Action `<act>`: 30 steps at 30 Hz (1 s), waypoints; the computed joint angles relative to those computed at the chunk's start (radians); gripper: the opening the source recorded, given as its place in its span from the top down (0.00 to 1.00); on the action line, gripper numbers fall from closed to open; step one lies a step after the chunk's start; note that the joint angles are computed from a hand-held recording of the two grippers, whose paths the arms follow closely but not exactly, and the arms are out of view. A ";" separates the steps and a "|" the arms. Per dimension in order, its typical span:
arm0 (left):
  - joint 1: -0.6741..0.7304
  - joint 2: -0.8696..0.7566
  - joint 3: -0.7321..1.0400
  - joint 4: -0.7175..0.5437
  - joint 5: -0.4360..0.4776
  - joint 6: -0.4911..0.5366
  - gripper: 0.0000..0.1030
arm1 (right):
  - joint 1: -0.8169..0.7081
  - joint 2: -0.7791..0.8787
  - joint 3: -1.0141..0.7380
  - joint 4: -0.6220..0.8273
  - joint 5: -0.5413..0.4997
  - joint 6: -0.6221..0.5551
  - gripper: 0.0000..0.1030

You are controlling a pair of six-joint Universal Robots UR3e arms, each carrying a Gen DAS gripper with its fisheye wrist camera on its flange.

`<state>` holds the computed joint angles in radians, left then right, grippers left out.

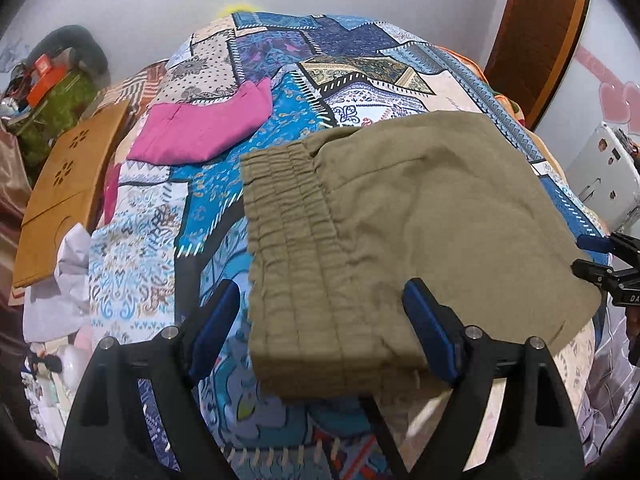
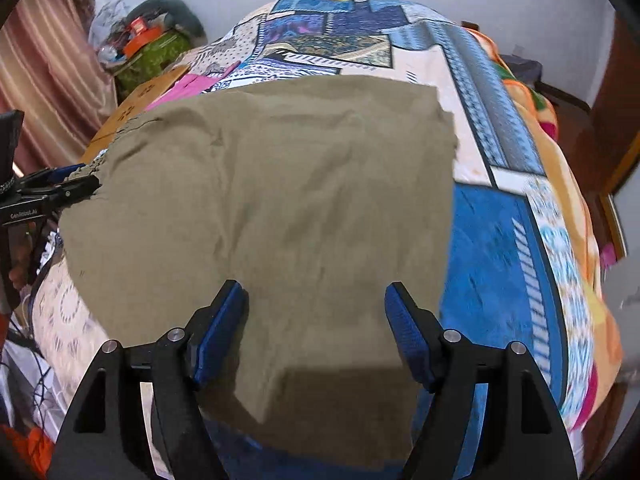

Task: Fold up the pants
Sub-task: 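Lay the pants flat again and open both tools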

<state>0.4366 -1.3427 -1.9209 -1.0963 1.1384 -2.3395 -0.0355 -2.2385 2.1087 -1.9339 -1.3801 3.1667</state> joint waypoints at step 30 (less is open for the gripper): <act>0.243 0.090 0.124 -0.730 -0.156 0.173 0.18 | 0.382 0.422 -0.209 -0.408 -0.202 0.204 0.32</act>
